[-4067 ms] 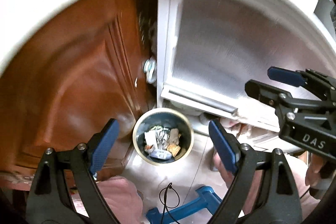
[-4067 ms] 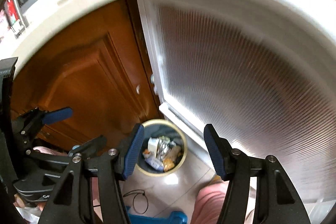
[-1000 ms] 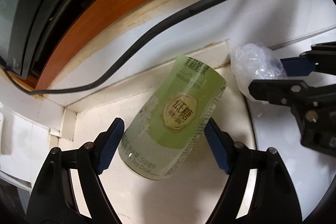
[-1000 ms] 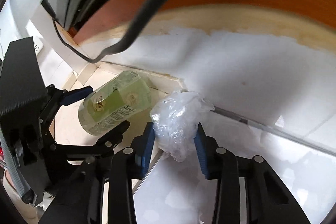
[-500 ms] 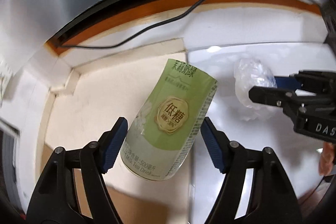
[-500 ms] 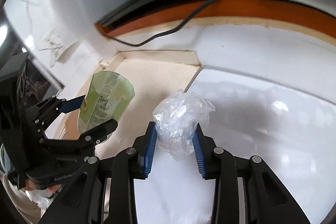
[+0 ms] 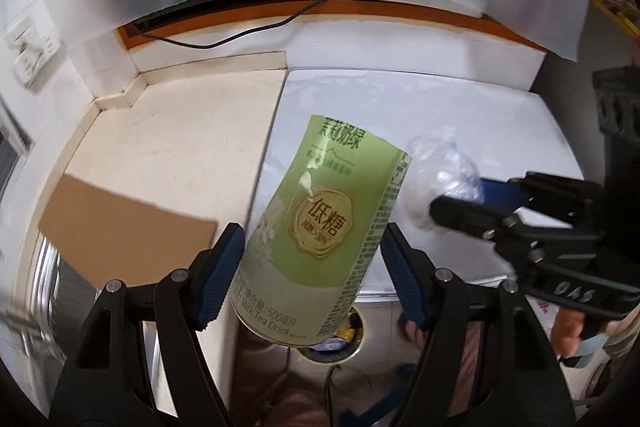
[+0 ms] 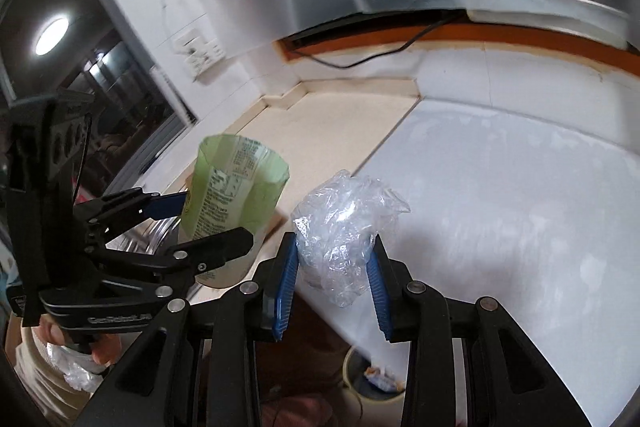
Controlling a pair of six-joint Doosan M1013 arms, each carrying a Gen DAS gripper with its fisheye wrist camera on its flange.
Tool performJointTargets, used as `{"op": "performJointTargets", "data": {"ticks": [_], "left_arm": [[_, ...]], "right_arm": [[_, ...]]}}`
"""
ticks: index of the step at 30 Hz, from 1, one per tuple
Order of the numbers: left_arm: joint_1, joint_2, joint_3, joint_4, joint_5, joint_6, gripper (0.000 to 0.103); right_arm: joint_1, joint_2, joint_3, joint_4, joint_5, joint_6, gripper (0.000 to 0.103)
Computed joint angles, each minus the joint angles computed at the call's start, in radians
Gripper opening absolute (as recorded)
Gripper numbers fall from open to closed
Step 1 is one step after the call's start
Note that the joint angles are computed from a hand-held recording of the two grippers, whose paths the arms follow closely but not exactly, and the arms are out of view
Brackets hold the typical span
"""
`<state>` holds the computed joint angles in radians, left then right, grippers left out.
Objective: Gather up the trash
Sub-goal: 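Carry the green bottle and plastic bag down over the floor bin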
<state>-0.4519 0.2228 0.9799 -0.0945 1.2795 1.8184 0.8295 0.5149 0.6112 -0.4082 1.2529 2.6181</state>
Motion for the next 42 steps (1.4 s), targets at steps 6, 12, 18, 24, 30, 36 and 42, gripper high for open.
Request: {"op": "performJointTargets", "data": {"ticks": [6,12,18,24,30,36,42], "left_arm": [[-0.007,-0.177,0.272,-0.021,-0.15,-0.078,0.068],[-0.018,-0.285,0.512,0.031,-0.27,-0.142,0.067],[0.017,-0.297,0.661,-0.047,-0.283,-0.158,0.067],[0.047,-0.276,0.769,-0.125,-0.332,-0.138,0.067],[0.062,-0.223,0.832,-0.143,-0.357,-0.136,0.066],[0.082,-0.152,0.863,-0.166,-0.37,-0.14,0.066],[0.09,-0.087,0.858,-0.15,-0.356,-0.142,0.067]], "right_arm": [[0.108,-0.043,0.108,-0.096,0.003,0.051,0.034],[0.194,-0.061,0.23,-0.217,0.012,0.112,0.034],[0.206,-0.057,0.335,-0.142,-0.007,0.187,0.034],[0.19,-0.042,0.421,-0.045,-0.039,0.207,0.034],[0.185,-0.001,0.466,0.007,-0.036,0.17,0.034],[0.184,0.058,0.487,0.072,-0.035,0.071,0.034],[0.156,0.091,0.536,0.194,-0.102,0.059,0.035]]}}
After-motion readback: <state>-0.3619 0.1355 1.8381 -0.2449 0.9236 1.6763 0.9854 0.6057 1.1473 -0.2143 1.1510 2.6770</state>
